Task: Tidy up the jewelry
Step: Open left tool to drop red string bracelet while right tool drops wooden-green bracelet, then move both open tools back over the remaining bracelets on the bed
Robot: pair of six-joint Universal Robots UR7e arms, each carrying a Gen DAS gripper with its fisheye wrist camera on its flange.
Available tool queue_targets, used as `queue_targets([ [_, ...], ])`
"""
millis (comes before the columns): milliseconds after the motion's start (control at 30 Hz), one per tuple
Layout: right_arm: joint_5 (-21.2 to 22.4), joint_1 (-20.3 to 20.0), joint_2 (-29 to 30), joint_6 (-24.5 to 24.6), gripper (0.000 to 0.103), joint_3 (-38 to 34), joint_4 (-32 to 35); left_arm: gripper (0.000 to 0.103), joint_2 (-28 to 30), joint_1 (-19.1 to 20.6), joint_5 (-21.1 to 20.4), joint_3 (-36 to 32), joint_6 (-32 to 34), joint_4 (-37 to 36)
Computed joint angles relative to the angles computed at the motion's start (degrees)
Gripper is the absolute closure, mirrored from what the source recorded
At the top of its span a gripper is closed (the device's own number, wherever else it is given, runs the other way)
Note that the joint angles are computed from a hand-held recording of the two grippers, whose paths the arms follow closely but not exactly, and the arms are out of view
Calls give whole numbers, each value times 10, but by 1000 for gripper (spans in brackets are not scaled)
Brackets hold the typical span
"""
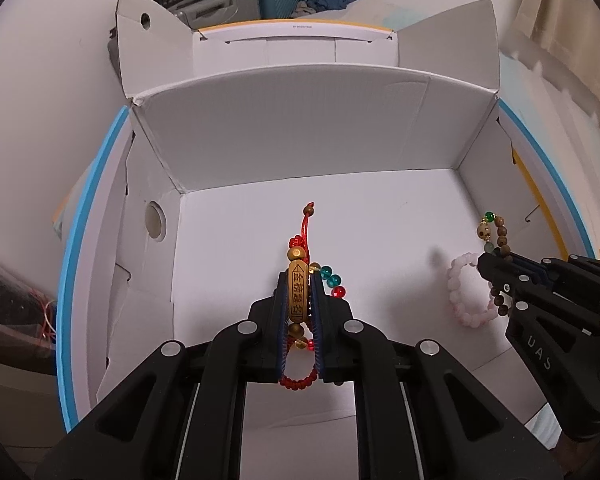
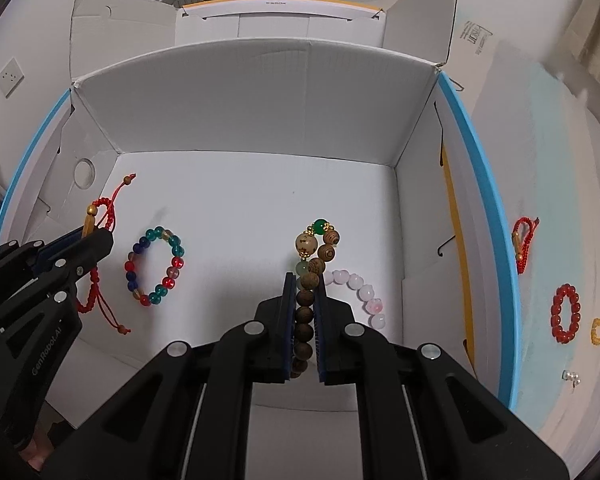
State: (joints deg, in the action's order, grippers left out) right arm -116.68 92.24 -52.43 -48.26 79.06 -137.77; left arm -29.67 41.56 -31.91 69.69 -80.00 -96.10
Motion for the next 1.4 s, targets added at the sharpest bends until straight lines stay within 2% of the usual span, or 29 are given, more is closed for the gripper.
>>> queue_targets([
  [167, 0, -1, 3, 4, 93, -6, 2, 90, 5, -1, -1, -14, -25, 31],
  [267, -3, 0, 5, 4, 92, -7, 1, 81, 10, -2, -3, -28, -49, 62],
  [333, 0, 0, 5, 1, 78, -5, -4, 71, 10, -3, -3, -32, -62, 74],
  [367, 1, 0, 4, 1, 67, -3, -7, 68, 11, -4, -2, -35, -68, 81],
  [400, 3, 1, 3, 0, 63, 0, -13, 63, 10, -4, 0, -35, -74, 87],
  [467, 6, 1, 1, -1, 60, 0, -16, 61, 9, -5, 3, -36, -83, 94],
  [533, 10, 1, -1, 1, 52, -1, -15, 50, 6, -6, 6, -35, -92, 99],
  [600, 15, 1, -3, 2, 42, -1, -19, 45, 4, -9, 13, -37, -106, 113],
  [733, 42, -1, -16, 4, 34, 0, -22, 28, 2, -15, 37, -36, -123, 123],
  [967, 64, -5, -31, 12, 20, -4, -51, 17, 20, -18, 52, -68, -136, 152],
  [1100, 70, -9, -38, 15, 12, -10, -65, 12, 36, -21, 62, -90, -115, 142],
  [1400, 89, -21, -59, 13, 9, -17, -73, 6, 70, -27, 78, -136, -59, 106],
])
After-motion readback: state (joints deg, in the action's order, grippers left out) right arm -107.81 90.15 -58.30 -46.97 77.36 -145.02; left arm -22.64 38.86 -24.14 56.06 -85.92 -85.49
